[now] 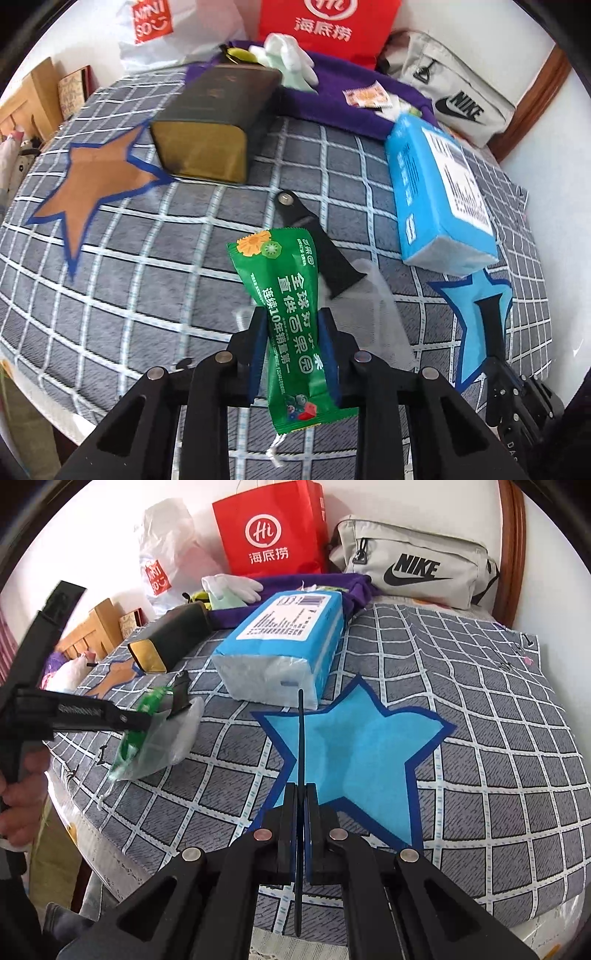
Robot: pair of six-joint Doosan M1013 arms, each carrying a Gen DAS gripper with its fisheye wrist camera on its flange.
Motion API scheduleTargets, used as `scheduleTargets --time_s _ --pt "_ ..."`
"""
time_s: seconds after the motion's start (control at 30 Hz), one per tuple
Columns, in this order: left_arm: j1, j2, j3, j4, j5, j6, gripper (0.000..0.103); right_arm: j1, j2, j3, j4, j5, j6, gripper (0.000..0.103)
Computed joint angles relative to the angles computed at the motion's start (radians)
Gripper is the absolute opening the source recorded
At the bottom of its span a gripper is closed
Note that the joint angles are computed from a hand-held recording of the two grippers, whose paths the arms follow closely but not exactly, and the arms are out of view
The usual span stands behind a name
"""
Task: Organize soft objects
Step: 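Carry the green packet over the purple towel while the right tool carries the strap there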
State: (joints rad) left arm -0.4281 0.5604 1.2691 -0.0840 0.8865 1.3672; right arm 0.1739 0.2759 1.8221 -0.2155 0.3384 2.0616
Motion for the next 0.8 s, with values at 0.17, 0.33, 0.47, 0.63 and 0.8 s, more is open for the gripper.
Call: scheduleTargets --time_s 0.17,0.33,0.47,0.63,0.8 --pt "0.013 -0.014 0.006 0.008 -0.009 -0.014 0.026 0.000 0.004 -0.009 0.015 0.020 0.021 0.003" --pt "0.032 -0.026 0.018 0.025 -0.019 -0.044 0.026 0.011 -0.002 -0.020 -0.015 0.027 0.069 0.003" --pt "0.051 -0.033 0.024 0.003 -0.025 -0.045 0.026 0.017 -0.012 -0.030 -0.026 0.025 0.087 0.003" --pt "0.063 -0.037 0.019 0.004 -0.031 -0.037 0.026 0.025 -0.021 -0.045 -0.077 0.033 0.147 0.003" --pt "0.074 -0.034 -0.009 -0.013 -0.032 -0.012 0.026 0.027 -0.026 -0.066 -0.129 0.041 0.204 0.003"
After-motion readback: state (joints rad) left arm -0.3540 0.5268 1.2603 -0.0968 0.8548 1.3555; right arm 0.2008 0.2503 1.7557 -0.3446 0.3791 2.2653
